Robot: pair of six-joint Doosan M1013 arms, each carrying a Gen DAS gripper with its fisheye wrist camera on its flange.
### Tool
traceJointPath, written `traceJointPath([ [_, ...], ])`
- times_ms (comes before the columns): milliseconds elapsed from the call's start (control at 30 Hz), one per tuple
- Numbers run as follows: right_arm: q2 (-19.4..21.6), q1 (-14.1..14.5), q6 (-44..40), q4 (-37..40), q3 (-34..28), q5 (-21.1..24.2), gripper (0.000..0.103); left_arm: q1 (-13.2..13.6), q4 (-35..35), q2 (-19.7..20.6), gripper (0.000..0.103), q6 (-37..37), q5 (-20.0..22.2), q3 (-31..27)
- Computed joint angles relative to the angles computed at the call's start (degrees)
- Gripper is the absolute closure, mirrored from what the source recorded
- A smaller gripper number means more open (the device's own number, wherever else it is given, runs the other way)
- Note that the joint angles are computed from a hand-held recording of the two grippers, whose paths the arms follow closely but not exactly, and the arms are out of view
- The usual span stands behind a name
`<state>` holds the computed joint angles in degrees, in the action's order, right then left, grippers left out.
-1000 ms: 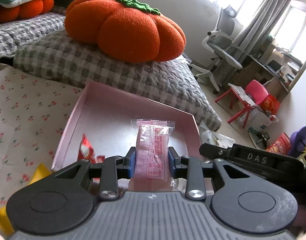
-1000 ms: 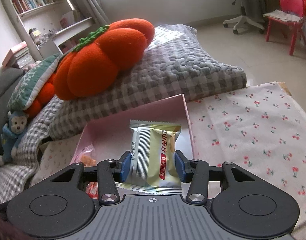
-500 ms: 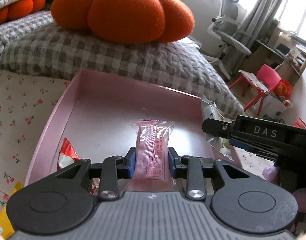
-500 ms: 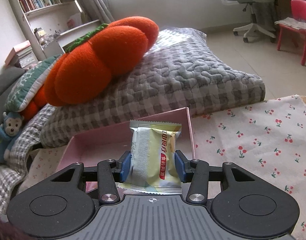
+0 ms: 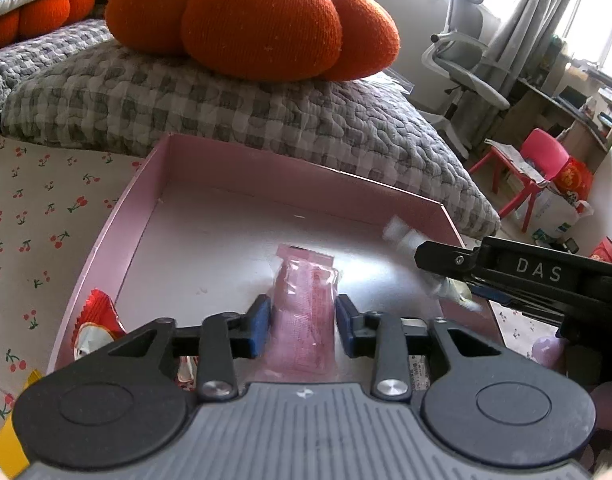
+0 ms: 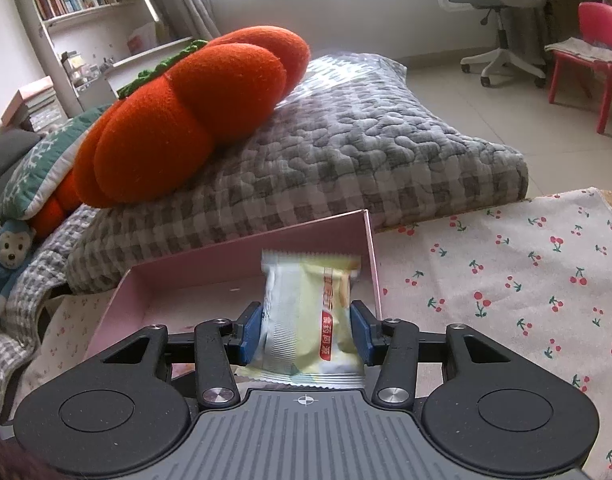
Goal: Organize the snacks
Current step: 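Carry pink packet and wafer pack into the box and release both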
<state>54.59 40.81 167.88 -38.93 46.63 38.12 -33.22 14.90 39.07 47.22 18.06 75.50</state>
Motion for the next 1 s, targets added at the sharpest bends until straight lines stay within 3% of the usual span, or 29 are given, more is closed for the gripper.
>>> traceJointPath([
  [67,-0.17,0.05,0.83,-0.7,0.31,-0.39,0.055,-0.04,-0.01,-0.01,0.054,0.08,0.0,-0.13],
  [133,-0.36,-0.04,1.69,-0.46,0.46,-0.92,0.035,-0.2,1.96,-0.16,0.041,-1.54,0.06,-0.15],
  [200,-1.13,-0.3,3.68,0.03,1.76,-3.42,0.027,-0.32,1.92,-0.11,0.031,-1.09,0.42,-0.65],
  [300,-1.8,-0.27,5.42,-0.24,2.45,-3.85,0.026,-0.32,-0.04,-0.5,0.025,1.8,0.49,-0.5],
  [567,-3.74,0.6,5.77,0.11,3.45,-0.62,0.022,-0.3,-5.81,-2.65,0.012,5.98,1.17,0.92],
  [1000,-8.45,3.82,8.67,-1.92,7.43,2.8,0.014,-1.56,4.51,-7.92,0.001,-0.75,6.62,5.38],
])
